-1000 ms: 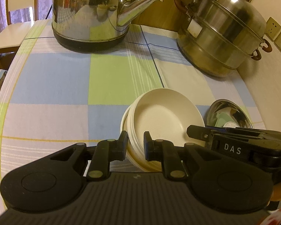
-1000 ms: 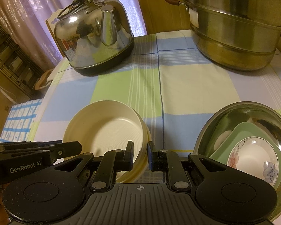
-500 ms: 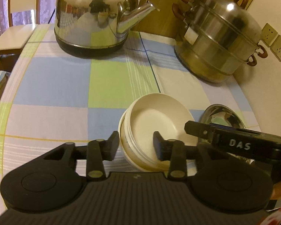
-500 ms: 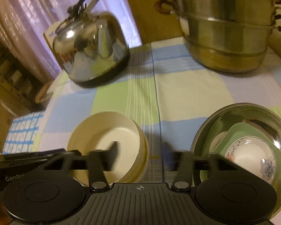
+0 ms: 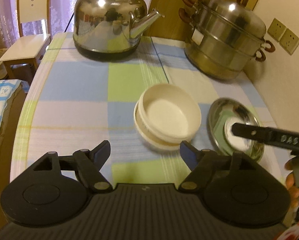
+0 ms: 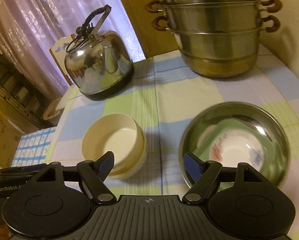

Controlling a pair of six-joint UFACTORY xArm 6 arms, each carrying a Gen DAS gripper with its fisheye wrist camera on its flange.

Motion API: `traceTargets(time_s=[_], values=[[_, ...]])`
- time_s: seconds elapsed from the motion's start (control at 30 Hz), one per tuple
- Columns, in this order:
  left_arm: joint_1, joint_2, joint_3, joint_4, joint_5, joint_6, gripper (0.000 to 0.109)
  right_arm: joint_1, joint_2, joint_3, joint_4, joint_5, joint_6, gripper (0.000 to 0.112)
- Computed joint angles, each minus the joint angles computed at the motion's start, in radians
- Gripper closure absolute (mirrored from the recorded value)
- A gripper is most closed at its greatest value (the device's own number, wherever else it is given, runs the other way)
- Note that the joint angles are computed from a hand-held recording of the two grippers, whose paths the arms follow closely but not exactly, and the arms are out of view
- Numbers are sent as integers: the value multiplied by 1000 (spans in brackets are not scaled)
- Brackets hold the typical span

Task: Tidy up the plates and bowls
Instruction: 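Open the right tool and withdraw from the stacked bowls, then move the right tool to the small steel bowl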

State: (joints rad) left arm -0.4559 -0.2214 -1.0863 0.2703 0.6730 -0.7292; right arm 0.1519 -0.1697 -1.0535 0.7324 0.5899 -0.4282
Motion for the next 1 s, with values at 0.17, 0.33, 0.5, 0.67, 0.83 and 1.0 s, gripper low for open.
traceTargets(time_s=[0.17, 0.33, 0.5, 0.67, 0.83, 1.0], values=[[-45, -73, 66, 29, 45, -71, 34, -39, -102, 93, -5, 42, -17, 33], [-104, -130, 117, 46, 90, -144, 34, -80, -197, 180, -33, 116, -47, 32], [-168, -150, 134, 56, 137, -214, 34, -113, -271, 246, -55, 184, -89, 32], [-234, -154, 138, 68, 172, -294, 34, -151, -335, 303, -58, 261, -147, 32], [-294, -150, 144, 82, 196, -376, 34, -195, -375, 334, -55, 332, -204, 32], [-346, -141, 142, 91, 222, -448, 34, -234, -394, 350, -56, 381, -259, 32]])
